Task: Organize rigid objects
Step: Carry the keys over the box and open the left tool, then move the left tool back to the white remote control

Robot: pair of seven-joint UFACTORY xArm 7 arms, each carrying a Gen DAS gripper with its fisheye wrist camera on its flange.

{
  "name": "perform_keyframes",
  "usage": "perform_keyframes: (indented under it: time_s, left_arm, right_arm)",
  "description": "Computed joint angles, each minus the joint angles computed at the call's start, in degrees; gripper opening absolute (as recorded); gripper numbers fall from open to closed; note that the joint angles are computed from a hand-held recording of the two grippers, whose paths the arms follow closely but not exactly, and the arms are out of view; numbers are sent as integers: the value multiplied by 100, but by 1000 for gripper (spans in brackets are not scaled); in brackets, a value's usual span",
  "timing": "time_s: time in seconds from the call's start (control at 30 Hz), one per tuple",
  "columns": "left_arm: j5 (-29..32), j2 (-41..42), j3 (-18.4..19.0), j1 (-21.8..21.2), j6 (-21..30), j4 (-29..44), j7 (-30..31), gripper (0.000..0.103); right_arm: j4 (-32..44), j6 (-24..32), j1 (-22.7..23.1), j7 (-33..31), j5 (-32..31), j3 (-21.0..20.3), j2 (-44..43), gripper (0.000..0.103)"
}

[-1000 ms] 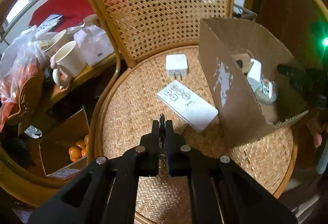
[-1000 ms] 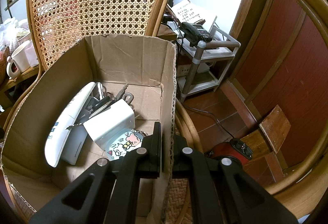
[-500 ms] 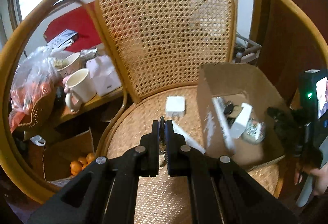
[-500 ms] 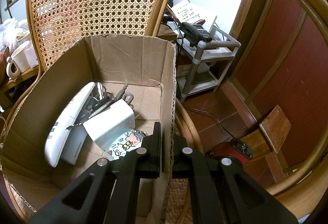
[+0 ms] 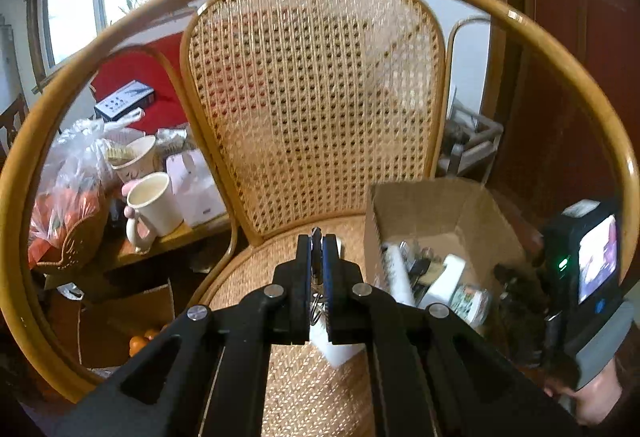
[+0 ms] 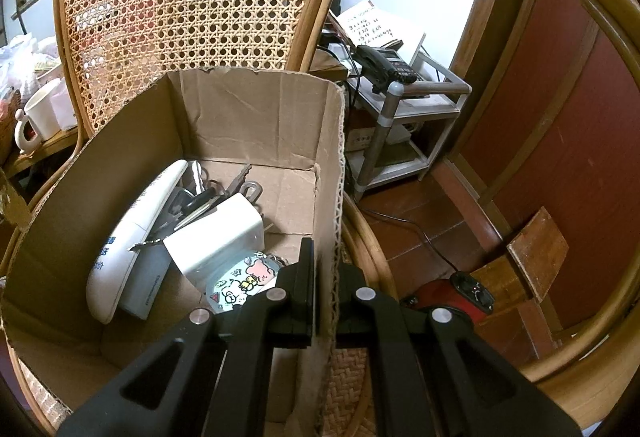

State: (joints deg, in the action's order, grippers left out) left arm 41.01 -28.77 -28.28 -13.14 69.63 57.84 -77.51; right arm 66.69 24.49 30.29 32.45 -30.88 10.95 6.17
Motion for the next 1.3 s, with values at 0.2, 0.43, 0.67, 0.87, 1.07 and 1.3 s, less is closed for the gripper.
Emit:
perform_keyframes:
  time_s: [0.2, 0.43, 0.67, 0.87, 1.07, 1.3]
  left_arm:
    - [440, -139, -169, 94, -361, 103, -419, 5]
    - [661, -75, -309, 251, -1134, 227, -536, 5]
    - [418, 439, -281, 158, -1135, 341, -346, 6]
    - [242, 521, -18, -50, -923, 192, -406, 29]
    - [375, 366, 43, -48, -352, 56, -685, 90]
    - [-116, 52, 547, -7, -463, -331, -502, 97]
  right_arm:
    - [-1, -2, 1, -9, 9, -2, 0, 7]
    - [-2, -5, 0, -8, 11, -3, -1, 6]
    - [2, -5, 0, -20, 15, -2, 2, 7]
    - [6, -9, 12, 21, -9, -2, 11, 7]
    - [-3, -11, 17, 32, -30, -6, 7, 7]
    - [0, -7, 17, 30, -31, -5, 8, 7]
